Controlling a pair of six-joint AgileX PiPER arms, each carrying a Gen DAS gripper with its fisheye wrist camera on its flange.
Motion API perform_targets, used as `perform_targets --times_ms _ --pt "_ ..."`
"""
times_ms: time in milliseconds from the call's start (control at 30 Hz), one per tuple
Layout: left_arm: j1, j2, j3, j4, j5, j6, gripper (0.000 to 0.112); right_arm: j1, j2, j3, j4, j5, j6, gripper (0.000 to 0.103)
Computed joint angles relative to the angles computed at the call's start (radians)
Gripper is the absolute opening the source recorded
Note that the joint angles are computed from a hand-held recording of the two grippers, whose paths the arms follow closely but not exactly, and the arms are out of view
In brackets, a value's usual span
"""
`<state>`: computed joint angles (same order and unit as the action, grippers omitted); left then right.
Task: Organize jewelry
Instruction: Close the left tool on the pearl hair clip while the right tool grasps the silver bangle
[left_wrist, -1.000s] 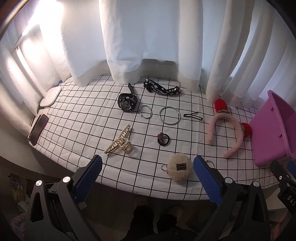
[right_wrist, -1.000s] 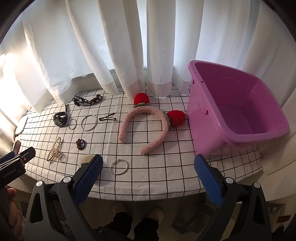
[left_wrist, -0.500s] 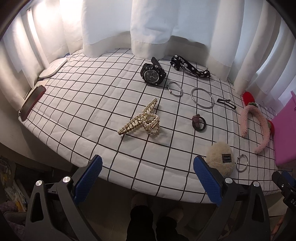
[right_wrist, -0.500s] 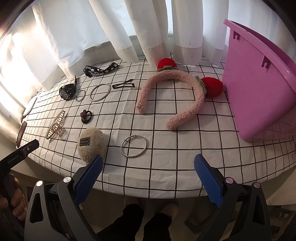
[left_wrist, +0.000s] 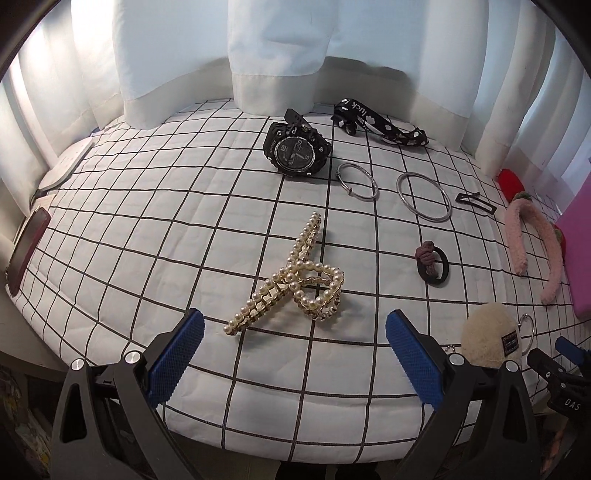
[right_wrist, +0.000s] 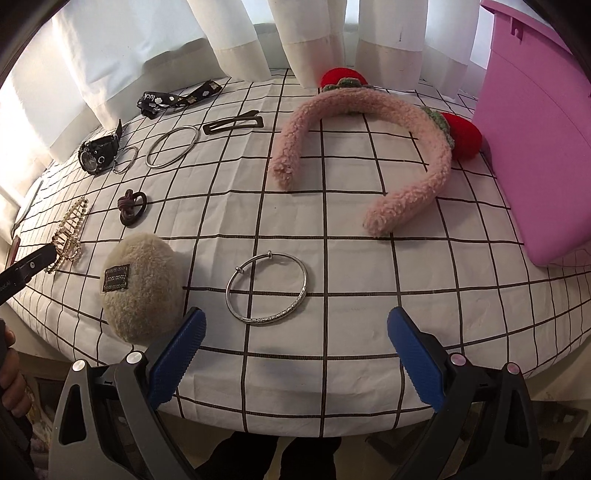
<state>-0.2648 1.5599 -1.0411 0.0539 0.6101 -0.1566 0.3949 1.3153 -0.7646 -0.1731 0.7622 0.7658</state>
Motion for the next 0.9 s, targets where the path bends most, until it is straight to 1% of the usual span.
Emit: perform_targets --times_ms 133,400,600,767,900 --pt "0.029 0.038 -0.024 -0.067 -0.032 0.114 0.097 0.012 0.040 -0.007 -0.030 -0.006 0.046 0.094" --pt "0.054 0.127 -0.079 -0.167 -0.052 0.277 0.097 0.039 0.098 -0.029 -0.104 -0.001 0.131 0.094" --pt "0.055 0.163 -0.076 -0.183 -0.076 0.334 0.097 0.052 0.115 -0.036 -0.153 -0.010 0.190 0.094" --pt "0.052 0.188 -0.074 -0.184 -0.081 0.359 0.097 0.068 0.112 -0.017 -0.208 -0.040 0.240 0.094" --pt "0.047 0.181 -0.046 -0.183 -0.130 0.366 0.098 0.077 0.104 -0.002 -0.233 -0.053 0.263 0.095"
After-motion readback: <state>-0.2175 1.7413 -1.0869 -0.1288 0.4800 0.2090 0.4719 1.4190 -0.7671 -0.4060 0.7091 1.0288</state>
